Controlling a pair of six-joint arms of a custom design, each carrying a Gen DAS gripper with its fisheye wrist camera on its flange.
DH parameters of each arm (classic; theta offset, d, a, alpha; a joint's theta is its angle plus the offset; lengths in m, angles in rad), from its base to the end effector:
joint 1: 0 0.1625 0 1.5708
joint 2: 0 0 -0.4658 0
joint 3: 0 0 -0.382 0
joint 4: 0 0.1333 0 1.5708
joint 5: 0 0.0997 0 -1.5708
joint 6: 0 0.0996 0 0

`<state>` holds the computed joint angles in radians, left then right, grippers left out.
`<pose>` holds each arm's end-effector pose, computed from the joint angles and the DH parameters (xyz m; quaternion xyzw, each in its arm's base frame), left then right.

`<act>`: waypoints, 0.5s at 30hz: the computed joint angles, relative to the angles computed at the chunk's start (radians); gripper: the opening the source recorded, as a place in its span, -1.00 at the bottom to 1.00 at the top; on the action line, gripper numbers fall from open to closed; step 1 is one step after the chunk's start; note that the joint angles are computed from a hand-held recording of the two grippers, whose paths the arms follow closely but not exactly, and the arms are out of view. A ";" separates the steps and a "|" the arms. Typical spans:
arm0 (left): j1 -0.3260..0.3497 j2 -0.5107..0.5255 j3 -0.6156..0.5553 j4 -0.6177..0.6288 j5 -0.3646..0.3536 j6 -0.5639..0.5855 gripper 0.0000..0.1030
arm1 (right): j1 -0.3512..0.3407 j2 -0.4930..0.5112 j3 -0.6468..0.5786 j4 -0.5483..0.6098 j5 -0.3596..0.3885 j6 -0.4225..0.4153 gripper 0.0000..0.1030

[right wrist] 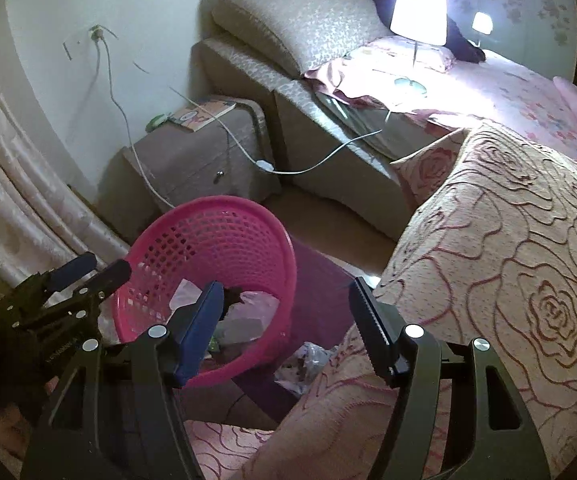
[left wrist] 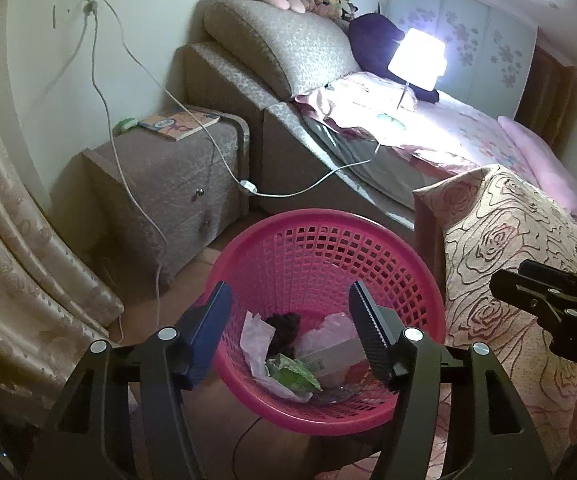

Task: Collect trash
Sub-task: 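Open both tools to drop the tissue and green bag into the wastebasket, then swing both tools back over the bed toward the dark wrapper and white foam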

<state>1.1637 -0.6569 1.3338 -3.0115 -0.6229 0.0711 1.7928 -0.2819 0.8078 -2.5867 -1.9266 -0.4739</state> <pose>-0.1117 -0.8000 0.2347 0.0303 0.8425 -0.3978 0.3621 0.2965 -0.8657 0.0649 0.2852 -0.9122 0.2153 0.2003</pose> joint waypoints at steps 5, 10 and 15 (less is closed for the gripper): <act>-0.015 -0.001 0.008 -0.017 -0.005 0.014 0.15 | -0.003 -0.039 0.064 -0.079 -0.010 -0.007 0.23; -0.036 0.001 0.018 -0.029 -0.019 0.032 0.21 | -0.019 -0.097 0.153 -0.176 -0.026 -0.011 0.35; -0.055 0.007 0.026 -0.033 -0.037 0.048 0.26 | -0.040 -0.164 0.258 -0.276 -0.058 -0.024 0.41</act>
